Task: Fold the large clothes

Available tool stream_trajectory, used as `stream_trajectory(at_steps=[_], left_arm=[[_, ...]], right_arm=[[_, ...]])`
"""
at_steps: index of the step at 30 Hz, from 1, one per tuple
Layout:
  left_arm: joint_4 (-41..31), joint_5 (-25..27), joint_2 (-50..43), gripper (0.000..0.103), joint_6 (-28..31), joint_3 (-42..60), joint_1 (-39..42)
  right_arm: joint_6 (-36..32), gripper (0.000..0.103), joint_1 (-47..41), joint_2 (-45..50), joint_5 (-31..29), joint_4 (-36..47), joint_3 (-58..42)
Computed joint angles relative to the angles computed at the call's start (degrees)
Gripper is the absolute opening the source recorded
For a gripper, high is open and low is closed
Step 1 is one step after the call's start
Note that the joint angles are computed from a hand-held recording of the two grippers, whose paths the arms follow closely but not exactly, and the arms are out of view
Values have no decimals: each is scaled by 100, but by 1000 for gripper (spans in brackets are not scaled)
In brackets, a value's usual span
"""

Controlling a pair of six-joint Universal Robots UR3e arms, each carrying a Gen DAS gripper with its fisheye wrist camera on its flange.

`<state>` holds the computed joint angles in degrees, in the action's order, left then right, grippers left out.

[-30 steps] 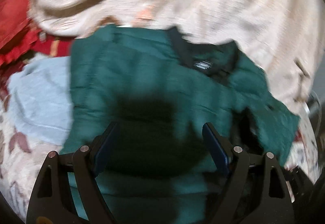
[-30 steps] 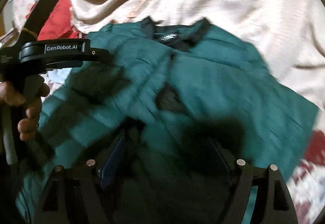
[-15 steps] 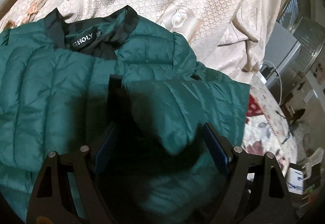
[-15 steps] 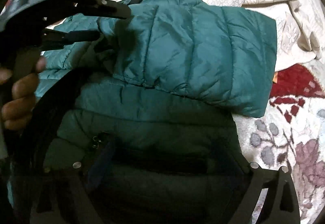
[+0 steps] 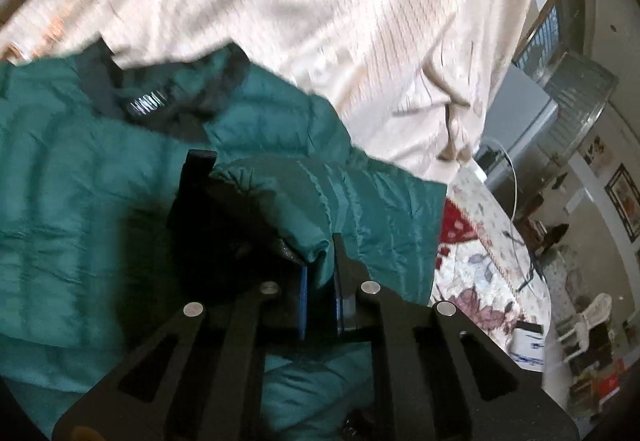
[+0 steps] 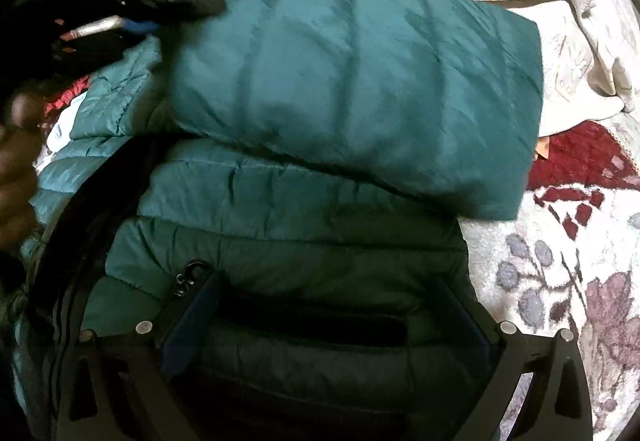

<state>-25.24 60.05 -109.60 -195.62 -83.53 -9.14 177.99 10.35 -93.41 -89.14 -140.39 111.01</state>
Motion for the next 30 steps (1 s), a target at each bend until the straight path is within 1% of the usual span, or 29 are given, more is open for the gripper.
stream_trajectory(at_steps=[3, 6, 9, 12, 13, 14, 15, 16, 17, 18, 19, 20, 21, 22, 23, 24, 25, 26, 27, 28, 30], left_arm=[[157, 15, 579, 8, -55, -508, 393], [192, 31, 1281, 8, -23, -1173, 1012], [-176, -45, 1802, 8, -6, -1562, 1707], [-729, -55, 2086, 8, 145, -1718, 2283], [-900, -8, 2129, 8, 182, -1749, 2413], [-1082, 88, 2142, 10, 204, -1740, 2464], [-1349, 268, 2108, 20, 206, -1657, 2486], [-1535, 386, 2095, 33, 134, -1610, 2520], [-1605, 560, 2126, 40, -49, -1603, 2555], [-1587, 722, 2249, 50, -191, -1688, 2573], [-1480, 919, 2391, 54, -397, -1795, 2621], [-1362, 1108, 2533, 54, -582, -1929, 2629], [-1307, 1410, 2655, 54, -747, -1991, 2601], [-1167, 1883, 2784, 54, -966, -2055, 2440], [-998, 2153, 2852, 54, -1023, -2110, 2271], [-845, 2334, 2845, 53, -944, -2098, 2050], [-676, 2513, 2762, 52, -819, -2058, 1789], [-461, 2739, 2630, 51, -610, -2004, 1427], [-326, 2982, 2419, 47, -382, -1887, 1054], [-328, 3164, 2187, 43, -182, -1734, 775], [-654, 3351, 1652, 43, 108, -1371, 410]], right_arm=[[-16, 103, -14, 15, 33, 205, -102], [-25, 103, -13, -36, 38, 180, -51], [-38, 103, -53, -134, 90, 150, 27], [-200, 103, -223, -222, 261, 263, 36], [-267, 103, -314, -245, 367, 403, -6], [-341, 101, -459, -270, 552, 714, -159], [-389, 99, -652, -367, 777, 883, -235], [-421, 93, -845, -511, 979, 858, -205], [-393, 92, -1036, -667, 1109, 708, -174], [-334, 92, -1209, -792, 1186, 488, -150], [-267, 92, -1325, -863, 1237, 295, -139], [-143, 92, -1440, -915, 1275, 27, -134], [-40, 92, -1518, -856, 1264, -231, -182], [19, 91, -1525, -695, 1230, -442, -315], [25, 82, -1495, -570, 1249, -581, -421], [-53, 76, -1480, -346, 1353, -702, -596], [-114, 62, -1398, -45, 1361, -771, -854], [-126, 57, -1308, 210, 1281, -847, -1049], [-72, 52, -1181, 520, 1178, -1000, -1258], [27, 52, -1070, 809, 1088, -1186, -1435], [184, 52, -887, 1309, 946, -1303, -1802]])
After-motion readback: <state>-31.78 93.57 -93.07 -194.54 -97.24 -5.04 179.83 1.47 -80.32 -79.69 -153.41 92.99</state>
